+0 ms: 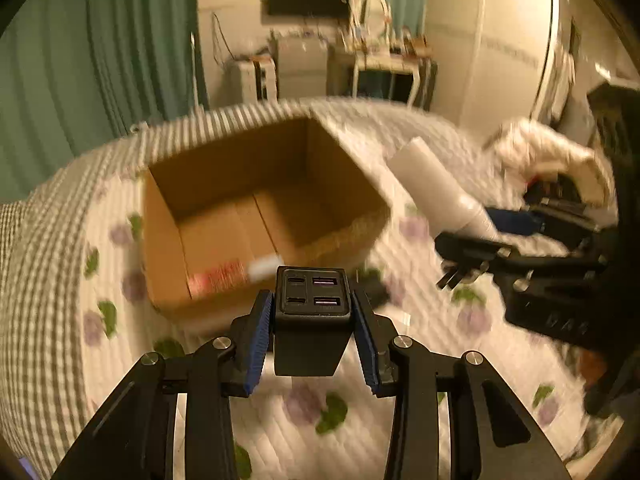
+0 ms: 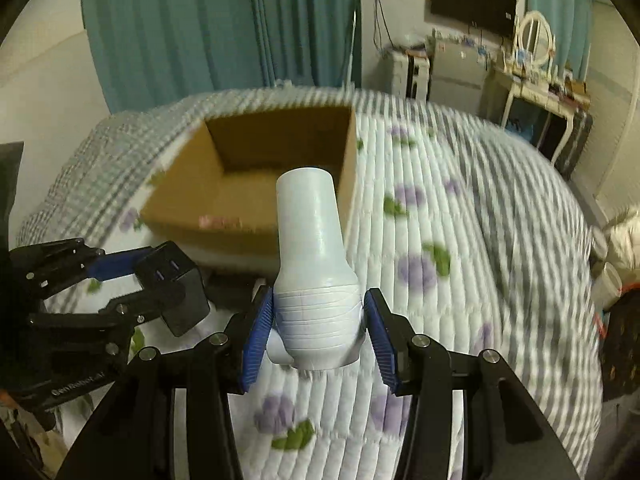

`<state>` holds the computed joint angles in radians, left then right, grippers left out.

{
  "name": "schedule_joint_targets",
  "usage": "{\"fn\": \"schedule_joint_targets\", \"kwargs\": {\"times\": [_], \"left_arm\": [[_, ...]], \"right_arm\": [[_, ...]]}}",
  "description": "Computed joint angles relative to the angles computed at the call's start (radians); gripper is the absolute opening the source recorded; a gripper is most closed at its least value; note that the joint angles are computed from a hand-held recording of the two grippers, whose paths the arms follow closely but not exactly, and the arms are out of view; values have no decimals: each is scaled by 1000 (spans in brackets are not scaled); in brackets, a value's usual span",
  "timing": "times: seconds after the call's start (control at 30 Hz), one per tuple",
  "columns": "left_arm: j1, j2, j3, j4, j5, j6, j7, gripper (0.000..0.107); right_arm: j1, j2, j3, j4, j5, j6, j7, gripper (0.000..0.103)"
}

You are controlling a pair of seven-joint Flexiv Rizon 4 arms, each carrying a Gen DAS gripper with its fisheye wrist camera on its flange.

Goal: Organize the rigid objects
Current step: 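Carry power bank and lint remover into the box and release both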

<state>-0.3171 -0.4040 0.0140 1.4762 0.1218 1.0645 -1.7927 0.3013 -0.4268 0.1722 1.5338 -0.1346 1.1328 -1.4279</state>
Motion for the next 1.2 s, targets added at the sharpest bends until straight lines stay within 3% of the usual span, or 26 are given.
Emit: {"fn": "schedule_joint_targets", "kwargs": {"times": [0.27,0.53,0.67,1.17,1.2], "left_arm": [[0,-52,58,-161,67,19,-87,39],[16,-144,91,-274,94,-34,-135,39],[44,-190,60,-292,49,-49,-101,39],[75,-321,60,-422,-34,-206,-90,40],[80,-316,55,-407,-36,-172,-90,40]], "right_arm": [[35,-90,-30,-221,-56,-5,-2,46],[54,-230,-25,-427,-38,-113,-32,46],[57,-268,-27,-460,-19,-140,-40,46],[78,-387,-34,-588,-4,-179,-100,46],[80,-395,-33,-602,-1,-185,-101,46]]}}
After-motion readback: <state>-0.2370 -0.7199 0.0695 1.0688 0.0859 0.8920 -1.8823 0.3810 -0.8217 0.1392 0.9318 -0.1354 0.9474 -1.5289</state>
